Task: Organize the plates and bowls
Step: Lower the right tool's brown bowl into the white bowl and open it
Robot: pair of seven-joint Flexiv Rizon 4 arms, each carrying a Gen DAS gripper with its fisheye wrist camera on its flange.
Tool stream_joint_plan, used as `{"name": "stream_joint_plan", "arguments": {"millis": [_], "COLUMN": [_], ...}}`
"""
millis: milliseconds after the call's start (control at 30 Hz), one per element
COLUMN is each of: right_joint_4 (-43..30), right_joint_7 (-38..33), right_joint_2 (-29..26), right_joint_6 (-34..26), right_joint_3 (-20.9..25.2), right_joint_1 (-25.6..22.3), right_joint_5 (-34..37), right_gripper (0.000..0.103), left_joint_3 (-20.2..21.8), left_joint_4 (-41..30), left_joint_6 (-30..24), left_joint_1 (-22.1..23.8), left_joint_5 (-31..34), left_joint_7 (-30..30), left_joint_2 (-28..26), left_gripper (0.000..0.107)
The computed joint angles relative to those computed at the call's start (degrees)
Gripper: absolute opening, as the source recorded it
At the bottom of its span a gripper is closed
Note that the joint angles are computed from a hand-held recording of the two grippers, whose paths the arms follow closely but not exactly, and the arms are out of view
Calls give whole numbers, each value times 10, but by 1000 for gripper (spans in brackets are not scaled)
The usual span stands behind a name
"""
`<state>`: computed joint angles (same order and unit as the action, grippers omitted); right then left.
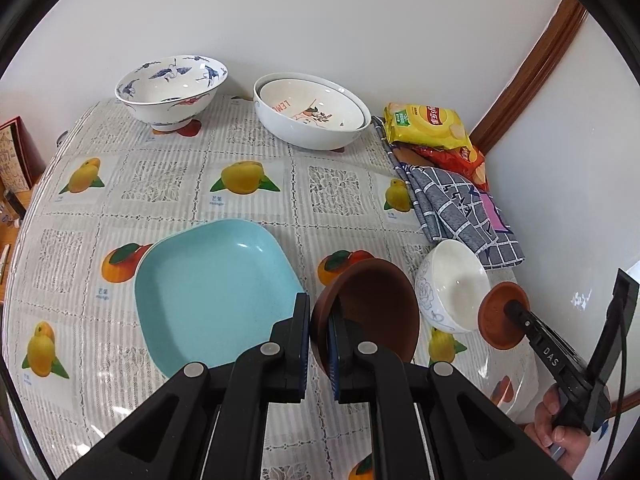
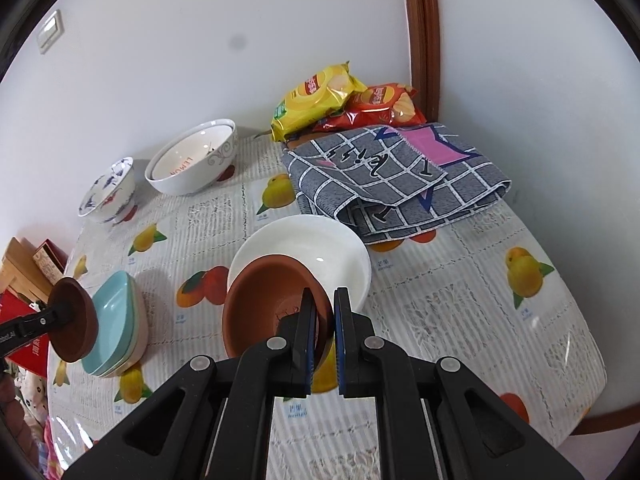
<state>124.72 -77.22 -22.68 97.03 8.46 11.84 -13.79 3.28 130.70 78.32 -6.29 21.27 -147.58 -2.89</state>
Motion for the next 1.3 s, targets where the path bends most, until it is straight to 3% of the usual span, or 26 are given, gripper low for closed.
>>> {"name": "stream_joint_plan", "arguments": {"millis": [100,600,1033,1167,1300], "right_joint_4": [-8,-80,-107,-89,-84], "right_joint_7": [9,23,28,48,58], "right_joint_2": [-13,-85,-108,-107,-111], "right_joint_6": [1,-38,-65,-47,-43], "right_joint_3": [-52,-75,-84,-175,-216], "right_joint_1": [50,76,84,162,198], "right_joint_5": [-6,-27,-45,-71,-80], "right_gripper": [9,9,9,8,9], "left_joint_3": [1,21,30,31,27], "left_joint_4": [-1,-11,-15,-14,-10], "left_joint_6": [12,49,67,72,76], "left_joint_1": [6,-9,-26,-30,-29], "left_joint_5": [-19,-118,-184,-199,-215], "left_joint_7": [18,113,172,182,194], "left_joint_2": [-13,-83,-111,-116,-119], "left_gripper": [8,8,9,9,9]}}
